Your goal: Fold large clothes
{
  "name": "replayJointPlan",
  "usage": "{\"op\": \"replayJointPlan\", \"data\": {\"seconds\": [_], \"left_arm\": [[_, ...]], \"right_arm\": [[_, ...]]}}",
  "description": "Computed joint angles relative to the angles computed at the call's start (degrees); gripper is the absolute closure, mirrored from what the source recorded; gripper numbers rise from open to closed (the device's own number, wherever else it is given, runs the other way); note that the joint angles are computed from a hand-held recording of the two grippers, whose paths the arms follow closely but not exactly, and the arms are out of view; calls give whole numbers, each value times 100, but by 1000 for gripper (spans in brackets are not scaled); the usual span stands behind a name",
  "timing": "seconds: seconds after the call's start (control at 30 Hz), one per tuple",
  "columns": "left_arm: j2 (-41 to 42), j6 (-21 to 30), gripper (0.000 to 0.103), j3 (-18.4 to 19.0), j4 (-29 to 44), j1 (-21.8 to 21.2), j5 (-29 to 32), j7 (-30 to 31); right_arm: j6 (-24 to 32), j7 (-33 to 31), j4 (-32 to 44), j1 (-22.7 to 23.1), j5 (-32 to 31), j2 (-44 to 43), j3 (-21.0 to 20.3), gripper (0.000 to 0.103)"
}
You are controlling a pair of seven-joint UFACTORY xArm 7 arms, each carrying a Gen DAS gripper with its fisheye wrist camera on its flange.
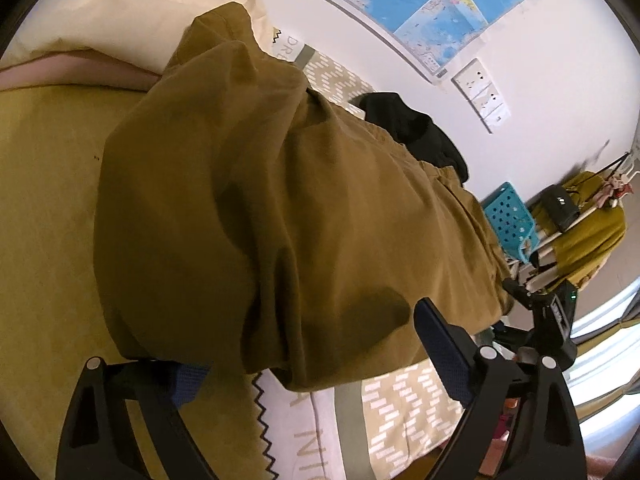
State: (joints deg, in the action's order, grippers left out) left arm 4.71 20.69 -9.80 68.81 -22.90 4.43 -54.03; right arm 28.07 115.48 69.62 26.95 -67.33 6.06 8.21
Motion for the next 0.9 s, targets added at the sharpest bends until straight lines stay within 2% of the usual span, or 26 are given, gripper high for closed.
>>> {"op": "replayJointPlan", "data": {"seconds": [0.13,0.17,0.2,0.23,0.3,0.37,0.47,0.53,0.57,0.6,0.63,0.67,0.7,0.77,0.83,0.87,0.9], "left_arm": [[172,263,13,88,268,-95,607,-313],[241,193,7,103,305,-109,752,-269],[333,172,7,150,376,-165,1055,-289],[423,391,7,235,538,-287,1456,-521],[572,841,7,269,849,-397,1705,-688],[607,786,7,256,877,-341,1585,-583],[517,299,7,189,648,-100,895,-303],[577,206,7,181,693,-13,592,-156],[613,269,10,240,757,-52,666,-245],[676,407,18,305,875,-116,820,-362],[731,534,20,341,974,-144,909,-390],[772,632,28,370,1058,-174,983,-450],[811,700,30,354,1129,-151,936,-379],[863,686,30,353,1184,-129,882,-314],[904,645,28,366,1214,-137,908,-268],[948,589,19,342,1246,-121,847,-186],[1004,579,15,324,1310,-117,813,-79]], "right_arm": [[-121,-26,148,-32,-38,139,-72,5],[-157,-39,183,-34,-59,172,-95,5],[-215,-38,237,-36,-90,226,-122,5],[-296,-90,300,-44,-87,290,-149,5],[-489,-76,436,-32,-204,431,-232,5],[-632,-407,586,-28,-66,574,-279,5],[-1176,-437,743,-20,-143,739,-480,5],[-1485,-415,860,-6,-178,845,-632,7],[-1585,-395,907,11,-191,886,-710,10],[-1622,-472,941,13,-78,922,-744,15],[-1676,-606,968,17,29,951,-771,23],[-1620,-822,1007,36,195,978,-776,26],[-1609,-965,1020,60,318,987,-801,26],[-1721,-1041,1033,125,400,1012,-919,26],[-2003,-572,1063,254,91,1072,-1186,18],[-2078,-435,1120,375,-24,1110,-1341,15],[-2056,-538,1177,316,8,1155,-1257,9]]}}
